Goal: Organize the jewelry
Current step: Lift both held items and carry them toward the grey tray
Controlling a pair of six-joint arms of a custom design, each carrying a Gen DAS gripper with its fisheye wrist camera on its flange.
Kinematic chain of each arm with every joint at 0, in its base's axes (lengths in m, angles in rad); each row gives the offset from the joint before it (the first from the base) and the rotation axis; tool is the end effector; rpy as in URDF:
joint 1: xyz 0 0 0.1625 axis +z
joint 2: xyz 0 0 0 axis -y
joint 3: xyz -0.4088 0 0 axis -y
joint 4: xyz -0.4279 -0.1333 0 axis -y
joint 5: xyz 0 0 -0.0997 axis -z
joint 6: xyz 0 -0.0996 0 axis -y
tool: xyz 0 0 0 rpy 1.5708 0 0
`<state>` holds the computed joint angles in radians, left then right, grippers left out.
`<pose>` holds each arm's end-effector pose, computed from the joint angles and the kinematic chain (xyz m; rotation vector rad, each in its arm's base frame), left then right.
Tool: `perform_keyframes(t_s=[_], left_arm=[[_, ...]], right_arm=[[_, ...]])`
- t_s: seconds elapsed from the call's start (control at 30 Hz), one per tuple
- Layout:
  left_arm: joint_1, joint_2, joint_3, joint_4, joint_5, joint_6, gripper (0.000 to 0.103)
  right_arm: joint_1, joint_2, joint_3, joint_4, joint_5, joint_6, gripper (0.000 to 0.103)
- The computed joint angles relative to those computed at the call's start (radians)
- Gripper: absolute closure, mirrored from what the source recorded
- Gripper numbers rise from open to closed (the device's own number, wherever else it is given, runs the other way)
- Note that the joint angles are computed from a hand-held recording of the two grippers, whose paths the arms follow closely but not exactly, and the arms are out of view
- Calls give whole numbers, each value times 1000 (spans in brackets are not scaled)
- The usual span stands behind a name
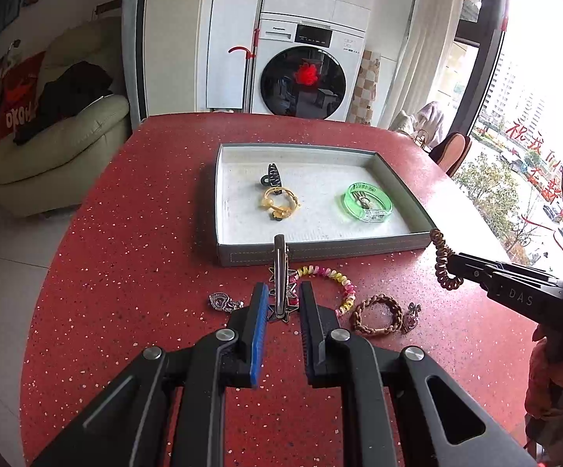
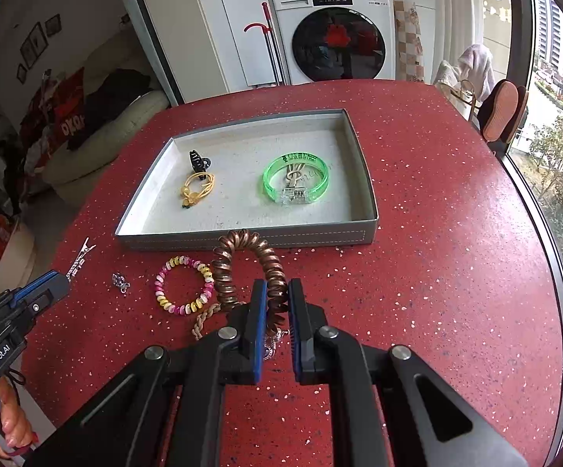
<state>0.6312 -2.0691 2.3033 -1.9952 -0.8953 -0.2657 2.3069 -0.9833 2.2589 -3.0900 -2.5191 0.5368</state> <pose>-0.1538 -0.3547 0.3648 0.7763 2.4791 -0.7209 0.3489 -0.3071 0.0611 0.0867 -2.3469 0.9457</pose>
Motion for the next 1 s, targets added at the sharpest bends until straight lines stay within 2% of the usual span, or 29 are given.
perform_keyframes(t_s=[0.63,0.8,1.0], left_arm=[[-1,56,-21,-66,-5,49,69],[22,112,-43,-145,-28,98,69],[83,242,-103,-246,-74,160,69]], right_arm=[[-3,-1,-13,-50,16,-42,91],[-22,-12,-11,-69,33,-49,91],[-57,-19,-26,-106,60,-95,91]])
